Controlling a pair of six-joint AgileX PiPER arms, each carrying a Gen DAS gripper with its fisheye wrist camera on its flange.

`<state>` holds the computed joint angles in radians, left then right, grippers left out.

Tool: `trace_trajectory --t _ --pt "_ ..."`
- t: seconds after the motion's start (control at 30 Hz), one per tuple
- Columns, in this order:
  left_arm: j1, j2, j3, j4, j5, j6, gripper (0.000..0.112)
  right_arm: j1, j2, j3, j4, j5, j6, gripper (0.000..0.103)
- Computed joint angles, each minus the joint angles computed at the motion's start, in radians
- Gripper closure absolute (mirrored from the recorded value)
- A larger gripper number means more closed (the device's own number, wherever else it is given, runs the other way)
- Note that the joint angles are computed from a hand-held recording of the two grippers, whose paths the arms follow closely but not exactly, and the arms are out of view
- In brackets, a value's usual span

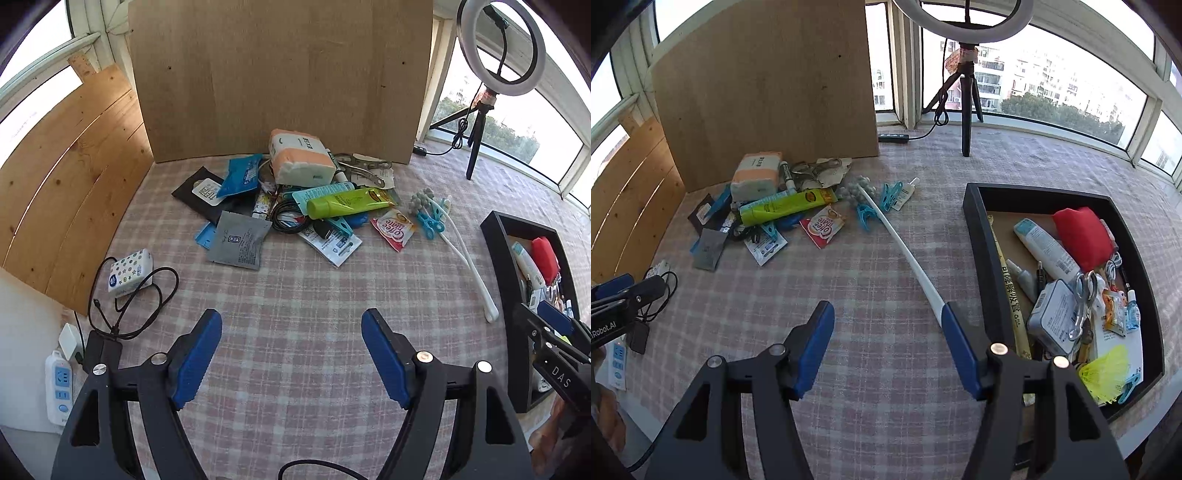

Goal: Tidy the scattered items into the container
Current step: 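Move both grippers back over the pile toward the white curved stick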

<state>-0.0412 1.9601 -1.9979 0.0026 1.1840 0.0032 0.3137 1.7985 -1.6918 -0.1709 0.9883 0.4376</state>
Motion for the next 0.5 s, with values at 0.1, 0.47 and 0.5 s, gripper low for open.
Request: trace_trajectory --t 0.1,0.47,0.5 --pt "0.018 -0.016 0.034 -0.021 -0.012 -0.007 0.036 0.003 0.006 0.011 0.006 -0.011 0.015 0.043" --pt "0.014 -0.028 0.036 -0.03 -0.009 -0.002 0.036 0.026 0.023 0.015 0.007 -0.015 0.02 0.043" --pt "0.012 -0.026 0.034 -0.031 -0.006 0.0 0.036 0.026 0.024 0.015 0.009 -0.015 0.02 0.043"
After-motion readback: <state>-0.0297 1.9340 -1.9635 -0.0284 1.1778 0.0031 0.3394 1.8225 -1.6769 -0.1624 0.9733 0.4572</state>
